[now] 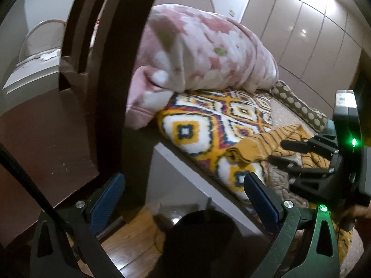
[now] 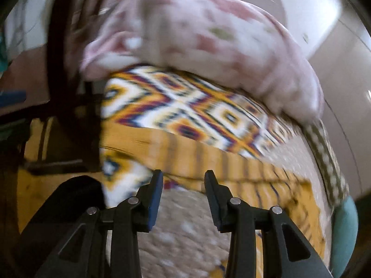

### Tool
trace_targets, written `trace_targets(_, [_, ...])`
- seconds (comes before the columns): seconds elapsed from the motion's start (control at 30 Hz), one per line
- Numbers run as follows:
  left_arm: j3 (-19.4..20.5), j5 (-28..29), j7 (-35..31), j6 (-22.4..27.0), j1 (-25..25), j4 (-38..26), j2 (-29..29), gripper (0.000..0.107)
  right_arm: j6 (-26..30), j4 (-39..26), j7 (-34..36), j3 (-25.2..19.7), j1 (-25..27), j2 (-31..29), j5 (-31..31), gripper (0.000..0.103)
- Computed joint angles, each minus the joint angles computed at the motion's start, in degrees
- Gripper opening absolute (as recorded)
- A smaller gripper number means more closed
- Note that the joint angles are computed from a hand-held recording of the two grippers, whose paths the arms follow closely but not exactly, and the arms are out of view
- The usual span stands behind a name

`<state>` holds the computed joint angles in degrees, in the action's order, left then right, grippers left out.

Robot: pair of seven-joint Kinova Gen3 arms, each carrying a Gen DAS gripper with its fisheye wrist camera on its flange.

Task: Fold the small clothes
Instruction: 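Carry the cuff across the sweater front with the right tool and release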

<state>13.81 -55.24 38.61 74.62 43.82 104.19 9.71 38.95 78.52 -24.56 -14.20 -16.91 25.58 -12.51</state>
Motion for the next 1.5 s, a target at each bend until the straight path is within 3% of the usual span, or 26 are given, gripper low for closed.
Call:
trace_targets(0.13, [0.03,0.16,0.46,-1.45,-0.49,0.99,-0.52,0.102,-4.26,3.4,-2.0,-7.0,1.65,0.51,6.83,0.04])
trace_targets(0.23, [0.15,-0.27,-0.8,-2.15,-0.65,0.37,-0.16,0.102,-6.49,3.82,-4.16,-6.76,-0.63,1.54,10.0,0.037])
trace_targets(0.27, [0.12,-0.41,-1.42,-2.17,-0.66,-0.02,0.02,0.102,-6.78,3.5,-4.23,-4.59,-2.61,1.84,9.4,0.03])
trace_targets(0.3, [0.07,-0.55,-2.0,-2.11,-0.6,-0.39,0.21,0.102,-6.52,2.62,-4.63,-2.44,-4.15,2.19,7.9,0.01])
trace_targets(0.53, [-0.62,-1.83,-6.13,-1.75,0.17,-3.67,1.5,0.102,3.32,-9.42,-4.52,7.16,-3.13,1.57,-8.39,0.01])
trace_targets(0.7, [-1.4,-2.96,-10.47,-1.62,0.77,-7.0,3.1,0.102,11.06,-21.88,-6.46,20.15,0.84,4.07,-18.23,0.01])
trace_targets(0.87, [-2.65,-2.38,-16.42,-3.65,0.75,-11.33,5.35,0.102,11.06,-31.92,-17.61,33.42,4.07,11.22,-12.63,0.011])
trace_targets(0.9, [-2.99,-2.34,-17.48,-3.97,0.95,-12.26,5.82,0.102,9.53,-32.71,-19.94,36.08,3.97,12.83,-10.32,0.015])
trace_targets(0.93, [-3.28,-2.38,-19.05,-4.12,1.19,-13.71,6.54,0.102,7.38,-33.5,-22.27,38.73,4.94,15.1,-8.11,0.026])
trace_targets(1.03, [-4.35,-1.97,-24.05,-3.53,2.22,-18.34,8.99,0.102,6.48,-34.75,-27.58,45.4,5.88,18.24,-7.07,0.028])
trace_targets(1.13, [-5.66,-0.58,-29.51,-4.09,2.8,-23.21,11.46,0.102,10.84,-35.87,-25.3,43.91,10.97,17.98,-13.24,0.042])
trace_targets(1.27, [-7.18,1.39,-37.03,-7.01,3.03,-29.95,14.79,0.102,17.31,-38.98,-21.56,43.94,15.73,19.14,-22.56,0.044])
trace_targets(1.37, [-6.39,2.79,-43.76,-9.71,1.18,-35.87,17.92,0.102,24.3,-44.98,-23.68,37.03,22.58,21.77,-26.11,0.044])
trace_targets(1.5, [-7.45,8.37,-52.29,-16.26,-1.91,-43.77,22.35,0.102,33.52,-55.6,-32.26,26.64,31.16,28.19,-32.86,0.044])
